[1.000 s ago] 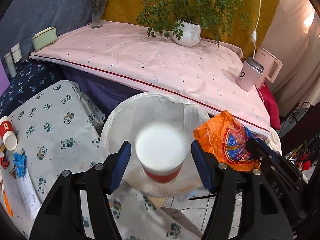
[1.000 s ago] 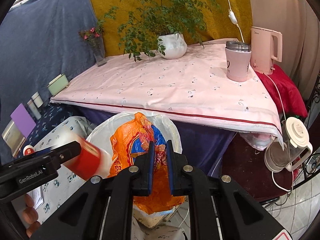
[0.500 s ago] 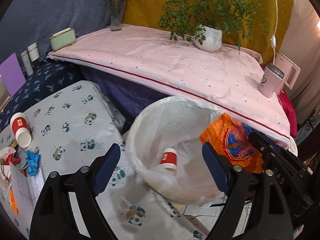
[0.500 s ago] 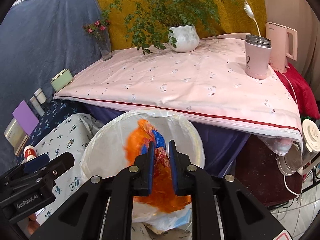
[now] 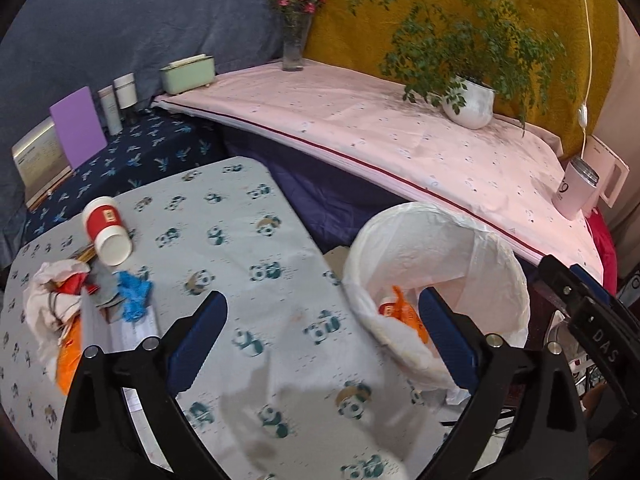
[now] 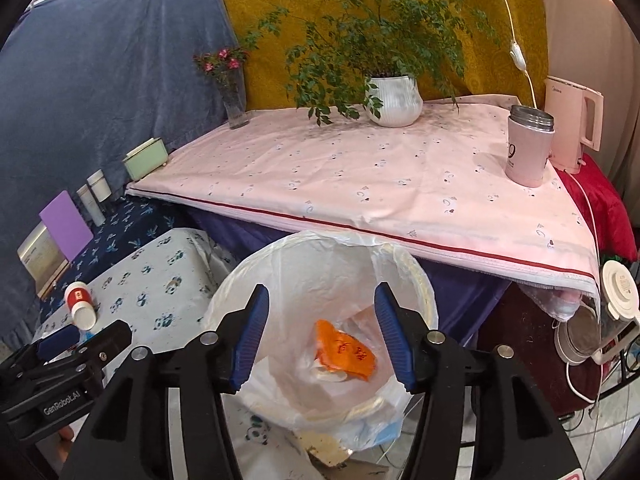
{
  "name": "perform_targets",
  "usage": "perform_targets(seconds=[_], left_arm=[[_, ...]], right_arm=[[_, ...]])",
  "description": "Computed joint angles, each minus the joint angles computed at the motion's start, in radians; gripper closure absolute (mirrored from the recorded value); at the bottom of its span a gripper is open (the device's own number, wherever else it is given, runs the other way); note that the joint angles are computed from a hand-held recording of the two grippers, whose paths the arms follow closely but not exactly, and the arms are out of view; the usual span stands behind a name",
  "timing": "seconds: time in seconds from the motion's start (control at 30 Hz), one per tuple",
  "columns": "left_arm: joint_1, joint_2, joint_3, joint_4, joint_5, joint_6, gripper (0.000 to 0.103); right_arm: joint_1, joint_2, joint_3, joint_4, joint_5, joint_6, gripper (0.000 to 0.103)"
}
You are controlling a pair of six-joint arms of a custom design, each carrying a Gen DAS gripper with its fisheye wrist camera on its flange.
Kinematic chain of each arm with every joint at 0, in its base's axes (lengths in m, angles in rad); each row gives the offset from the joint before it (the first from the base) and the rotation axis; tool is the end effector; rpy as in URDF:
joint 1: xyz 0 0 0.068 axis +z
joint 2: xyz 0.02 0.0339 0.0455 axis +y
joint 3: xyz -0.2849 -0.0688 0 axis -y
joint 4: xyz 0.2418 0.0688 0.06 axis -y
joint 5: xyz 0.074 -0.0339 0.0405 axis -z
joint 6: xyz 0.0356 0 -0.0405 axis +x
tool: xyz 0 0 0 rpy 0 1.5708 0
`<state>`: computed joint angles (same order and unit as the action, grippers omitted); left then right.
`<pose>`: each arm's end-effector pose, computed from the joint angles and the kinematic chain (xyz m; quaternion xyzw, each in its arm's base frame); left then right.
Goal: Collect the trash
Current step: 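Move both open tools back over the table toward the remaining trash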
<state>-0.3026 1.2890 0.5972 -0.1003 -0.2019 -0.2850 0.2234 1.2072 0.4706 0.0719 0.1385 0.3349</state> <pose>0.2329 -0.0652 0.2016 -0.0302 0.9207 -0.0201 0.3885 0.2196 0.0449 0.1944 0.0802 0.8939 0.0605 0.4369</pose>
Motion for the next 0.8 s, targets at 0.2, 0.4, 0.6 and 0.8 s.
perform_targets(seconds=[0.2,0.4,0.6,0.8], left_arm=[[0.074,-0.202,-0.081,-0.116,0.000,0.004,0.011],[0.179,-0.450,-0.137,-0.305,0.021,0.064,0.011],[0.482,-0.726,-0.167,-0.538,0.204,0.234,0.011],[0.983,-0.815,-0.163,-0.694,0.531,0.572,0.011]], right_arm=[[0.178,-0.149,-0.011,-0.135,0.100,0.072,0.041],[0.452,-0.259,0.010,-0.301,0.263,0.208,0.039],[0.751,-0.282,0.052,-0.464,0.457,0.394,0.037],[0.995,-0.213,0.111,-0.597,0.604,0.598,0.037]])
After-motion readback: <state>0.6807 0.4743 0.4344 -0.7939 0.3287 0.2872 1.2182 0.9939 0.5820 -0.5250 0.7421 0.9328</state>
